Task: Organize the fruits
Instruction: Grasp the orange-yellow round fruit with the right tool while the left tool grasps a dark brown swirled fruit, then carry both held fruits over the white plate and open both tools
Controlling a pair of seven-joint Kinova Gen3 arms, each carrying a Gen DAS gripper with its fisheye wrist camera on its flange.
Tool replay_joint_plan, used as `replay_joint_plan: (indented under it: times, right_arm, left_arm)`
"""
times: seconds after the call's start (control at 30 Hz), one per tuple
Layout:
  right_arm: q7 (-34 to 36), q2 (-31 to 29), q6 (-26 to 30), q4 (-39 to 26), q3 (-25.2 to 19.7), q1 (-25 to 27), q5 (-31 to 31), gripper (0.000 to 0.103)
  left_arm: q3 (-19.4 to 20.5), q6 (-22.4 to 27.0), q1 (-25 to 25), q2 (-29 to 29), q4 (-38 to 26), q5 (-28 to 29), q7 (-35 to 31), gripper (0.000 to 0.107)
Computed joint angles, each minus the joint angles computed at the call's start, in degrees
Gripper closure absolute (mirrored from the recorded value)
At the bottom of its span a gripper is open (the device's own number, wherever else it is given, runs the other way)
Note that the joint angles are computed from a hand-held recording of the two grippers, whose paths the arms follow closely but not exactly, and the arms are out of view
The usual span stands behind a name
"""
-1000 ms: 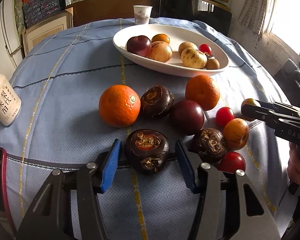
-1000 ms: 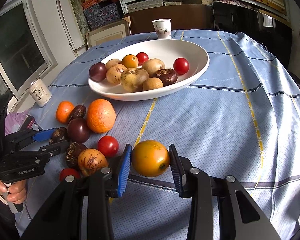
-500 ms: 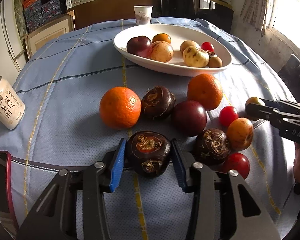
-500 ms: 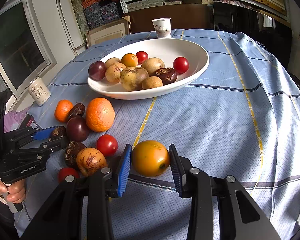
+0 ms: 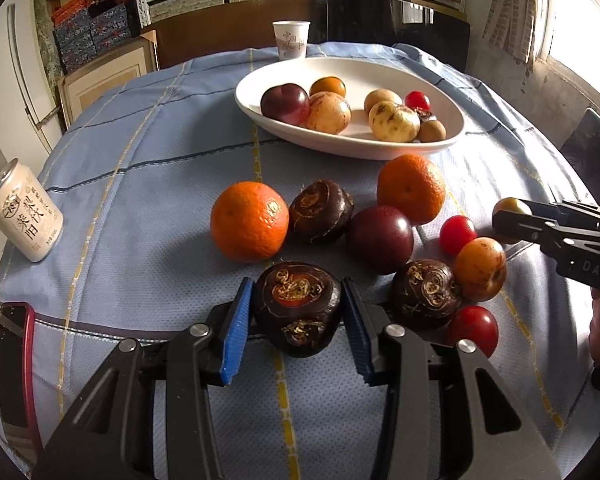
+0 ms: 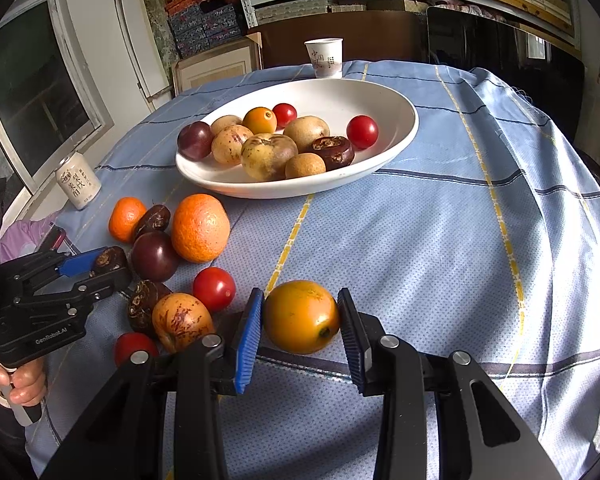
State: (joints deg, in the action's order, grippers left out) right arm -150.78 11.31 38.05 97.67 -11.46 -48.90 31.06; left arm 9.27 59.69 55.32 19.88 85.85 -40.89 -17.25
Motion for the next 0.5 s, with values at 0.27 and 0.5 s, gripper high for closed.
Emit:
replay_joint_plan:
  times: [0.27, 0.5]
  right_arm:
    - [-4.7, -1.8, -0.2, 1.3, 0.3, -0.6, 3.9, 0.065]
    - [-0.2, -1.2, -2.8, -3.8, 0.2, 2.0, 4.3, 0.065]
  left_arm:
    - [0.5, -0.2, 1.9, -2.2, 1.5, -4.5, 3.8, 0.065]
    - [0.8, -2.5, -1.6, -2.0, -4.5, -4.8, -3.9, 0.065]
